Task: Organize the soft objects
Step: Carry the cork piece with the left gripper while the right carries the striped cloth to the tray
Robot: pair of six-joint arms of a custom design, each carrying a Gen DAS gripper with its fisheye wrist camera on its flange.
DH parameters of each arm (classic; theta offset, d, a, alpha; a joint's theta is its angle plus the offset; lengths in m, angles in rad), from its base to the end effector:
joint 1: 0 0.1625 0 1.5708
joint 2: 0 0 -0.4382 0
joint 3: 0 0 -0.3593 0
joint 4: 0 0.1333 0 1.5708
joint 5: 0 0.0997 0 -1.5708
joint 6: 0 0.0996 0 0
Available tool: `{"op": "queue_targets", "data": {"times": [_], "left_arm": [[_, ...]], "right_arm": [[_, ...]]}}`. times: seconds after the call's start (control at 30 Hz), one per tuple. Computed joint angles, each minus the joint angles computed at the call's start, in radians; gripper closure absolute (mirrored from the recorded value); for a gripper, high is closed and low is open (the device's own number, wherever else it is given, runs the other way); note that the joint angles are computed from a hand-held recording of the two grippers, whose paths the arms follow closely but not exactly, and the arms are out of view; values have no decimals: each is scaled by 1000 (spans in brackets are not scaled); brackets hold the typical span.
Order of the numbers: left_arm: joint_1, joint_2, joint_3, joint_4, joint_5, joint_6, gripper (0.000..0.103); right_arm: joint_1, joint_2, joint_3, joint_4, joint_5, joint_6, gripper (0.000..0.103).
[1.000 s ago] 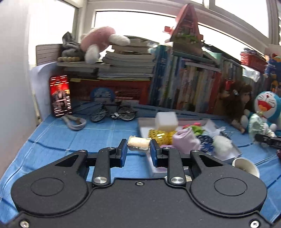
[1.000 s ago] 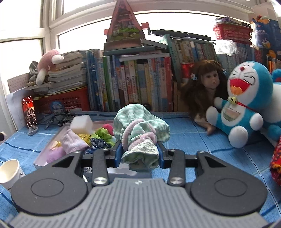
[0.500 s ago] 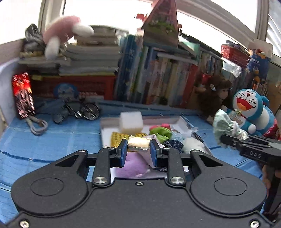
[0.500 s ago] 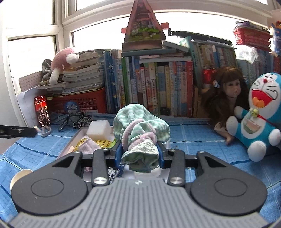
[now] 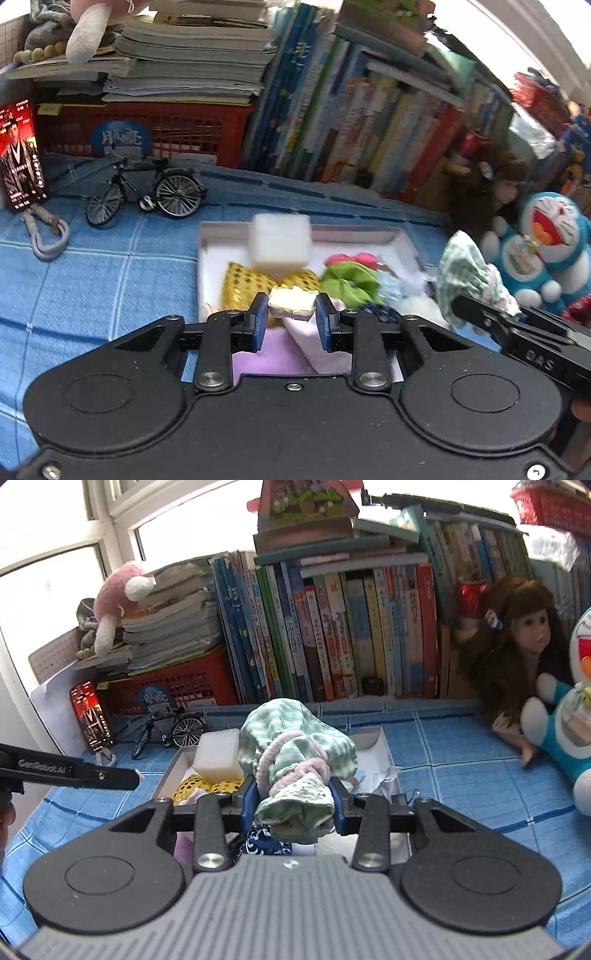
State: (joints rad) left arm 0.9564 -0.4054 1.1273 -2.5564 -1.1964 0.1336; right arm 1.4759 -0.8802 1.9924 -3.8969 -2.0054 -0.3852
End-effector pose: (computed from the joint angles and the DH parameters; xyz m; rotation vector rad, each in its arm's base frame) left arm -0.3183 -0.7456 0.0344 0.9577 2.6328 -0.4871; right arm 0.0381 -0.5638 0.2400 -0.0150 -2.1492 1.3213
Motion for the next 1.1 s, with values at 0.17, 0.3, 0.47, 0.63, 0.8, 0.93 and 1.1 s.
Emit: {"op": "queue_targets", "data": {"times": [0.17, 0.3, 0.47, 0.63, 0.8, 0.93, 1.1], "left_arm": [[13, 92, -161, 100, 44, -19, 77], [19, 167, -281, 159, 82, -15, 77], [30, 243, -397, 215, 104, -11, 77], [39, 299, -484, 257, 121, -7, 77], [49, 329, -539, 289, 114, -17, 77], [52, 339, -557, 295, 110, -16, 76], [56, 343, -565, 300, 111, -20, 76]], "right_arm": [[-11, 14, -58, 96, -16, 33, 59], [-21, 29, -99, 152, -18, 48, 59], [-34, 48, -141, 209, -15, 60, 59], [-43, 53, -163, 257, 15, 63, 59], [-40, 65, -184, 286, 54, 42, 59], [-33, 73, -203, 333, 70, 37, 59], [-29, 84, -223, 374, 52, 37, 59]]}}
